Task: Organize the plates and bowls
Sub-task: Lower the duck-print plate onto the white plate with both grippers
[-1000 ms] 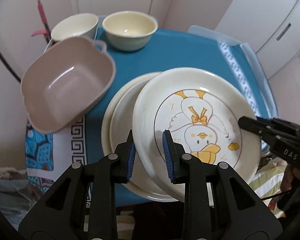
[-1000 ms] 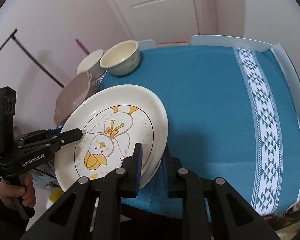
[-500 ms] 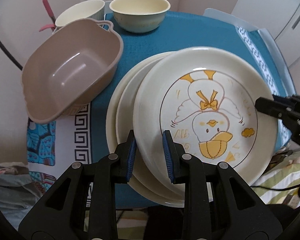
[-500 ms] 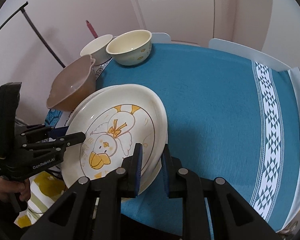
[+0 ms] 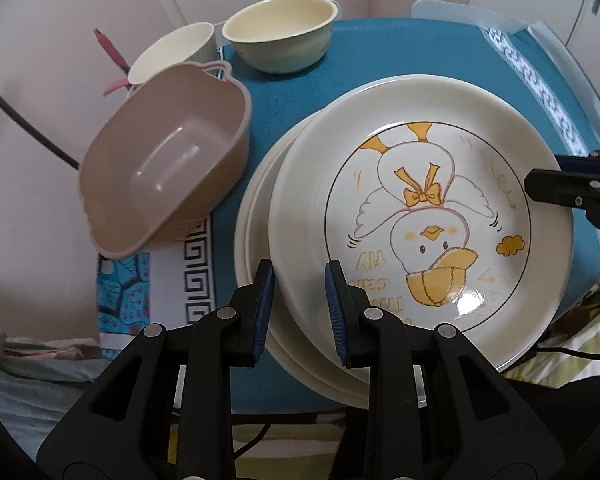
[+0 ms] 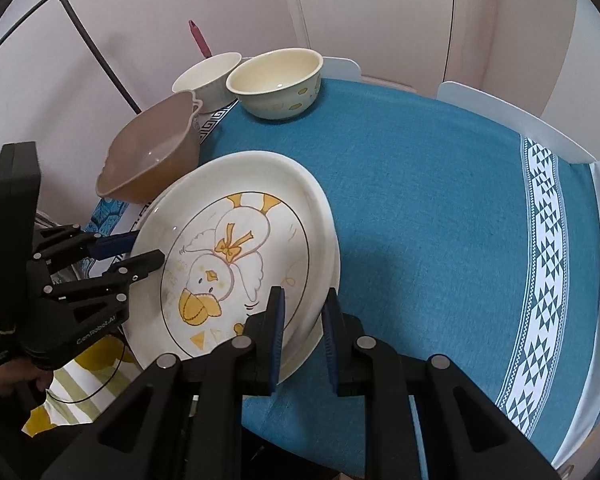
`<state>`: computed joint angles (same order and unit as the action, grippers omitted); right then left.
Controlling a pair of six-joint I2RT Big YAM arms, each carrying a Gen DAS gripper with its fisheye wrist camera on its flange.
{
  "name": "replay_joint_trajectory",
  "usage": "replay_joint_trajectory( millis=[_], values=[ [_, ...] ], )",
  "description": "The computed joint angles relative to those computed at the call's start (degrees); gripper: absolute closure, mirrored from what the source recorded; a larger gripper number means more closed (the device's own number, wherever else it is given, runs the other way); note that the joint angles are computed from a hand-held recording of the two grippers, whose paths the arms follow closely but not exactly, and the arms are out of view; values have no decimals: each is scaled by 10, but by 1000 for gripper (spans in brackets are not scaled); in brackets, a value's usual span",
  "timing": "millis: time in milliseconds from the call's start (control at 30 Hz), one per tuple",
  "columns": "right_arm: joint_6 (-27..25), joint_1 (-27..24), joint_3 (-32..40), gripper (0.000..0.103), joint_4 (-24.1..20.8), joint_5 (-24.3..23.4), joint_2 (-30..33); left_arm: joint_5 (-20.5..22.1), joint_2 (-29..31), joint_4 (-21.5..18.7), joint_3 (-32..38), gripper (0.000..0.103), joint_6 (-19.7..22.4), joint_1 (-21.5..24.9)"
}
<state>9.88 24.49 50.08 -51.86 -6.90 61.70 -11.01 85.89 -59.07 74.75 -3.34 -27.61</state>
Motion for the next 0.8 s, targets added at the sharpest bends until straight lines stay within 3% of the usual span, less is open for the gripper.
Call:
replay_joint_trajectory(
  millis=[567,800],
  values=[
    [1,6,-6,86,-10,10,1,-87,-8,-6,-7,79,23,-25],
    [-2,12,-6,86,-7,14,3,-72,-12,-8,-9,79,21,-15]
  ],
)
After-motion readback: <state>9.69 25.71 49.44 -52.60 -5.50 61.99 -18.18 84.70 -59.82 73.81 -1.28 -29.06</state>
